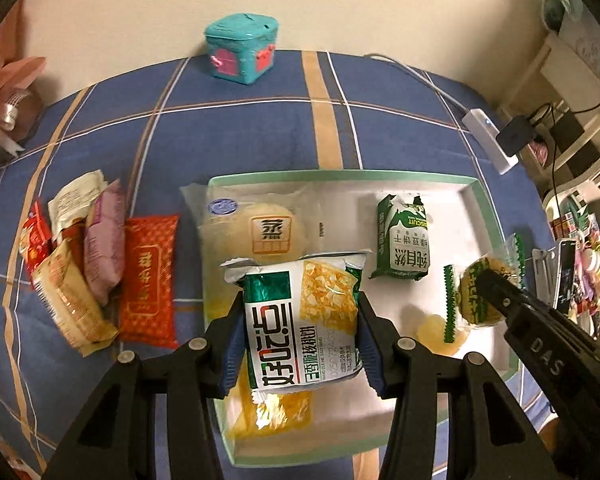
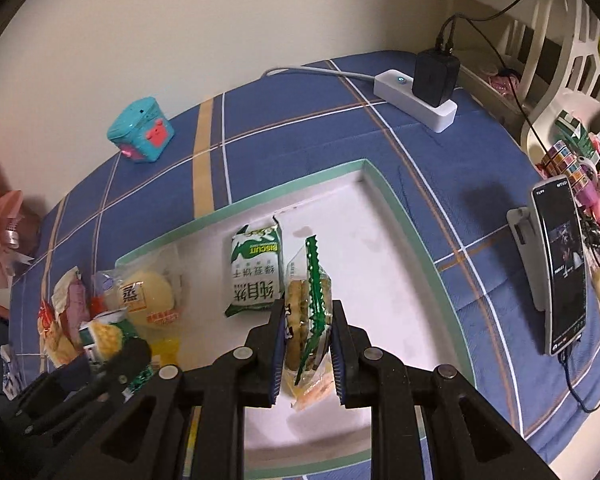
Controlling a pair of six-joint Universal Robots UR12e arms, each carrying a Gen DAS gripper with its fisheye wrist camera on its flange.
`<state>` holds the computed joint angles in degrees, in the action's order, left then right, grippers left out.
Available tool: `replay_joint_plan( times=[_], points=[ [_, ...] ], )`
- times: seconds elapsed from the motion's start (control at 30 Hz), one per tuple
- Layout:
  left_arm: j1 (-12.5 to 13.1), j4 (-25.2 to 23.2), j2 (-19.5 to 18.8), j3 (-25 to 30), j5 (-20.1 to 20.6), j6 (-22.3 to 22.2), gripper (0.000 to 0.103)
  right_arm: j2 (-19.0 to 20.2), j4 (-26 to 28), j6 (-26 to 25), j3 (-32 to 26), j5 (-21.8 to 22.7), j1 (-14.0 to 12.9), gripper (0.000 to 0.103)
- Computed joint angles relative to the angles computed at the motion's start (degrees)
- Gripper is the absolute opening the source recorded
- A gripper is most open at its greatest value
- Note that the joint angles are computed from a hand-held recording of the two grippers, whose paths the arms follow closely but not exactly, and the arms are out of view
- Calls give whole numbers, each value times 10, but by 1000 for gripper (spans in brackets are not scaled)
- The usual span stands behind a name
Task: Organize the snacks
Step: 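Place the snack pack in the tray with the left tool while the right tool places the biscuit, then move both open tools back over the remaining snack pile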
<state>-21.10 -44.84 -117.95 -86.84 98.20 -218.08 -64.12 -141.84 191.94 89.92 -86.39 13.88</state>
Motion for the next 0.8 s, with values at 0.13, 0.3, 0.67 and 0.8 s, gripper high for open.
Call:
replay_joint_plan(
  times=[0.13, 0.3, 0.67, 0.8],
  points=[
    [6, 3, 0, -3, -29, -6, 53, 4, 1, -1, -4, -3, 2, 25],
    [5, -7, 6, -6, -19, -11, 61, 4, 13, -4, -4, -13, 6, 40],
    [13, -22, 34, -41, 4, -60, 88, -2, 24, -31, 2, -43, 23, 88],
    [15, -41, 48, -59, 37, -88, 95, -3, 30, -40, 5, -39, 30, 102]
  ],
)
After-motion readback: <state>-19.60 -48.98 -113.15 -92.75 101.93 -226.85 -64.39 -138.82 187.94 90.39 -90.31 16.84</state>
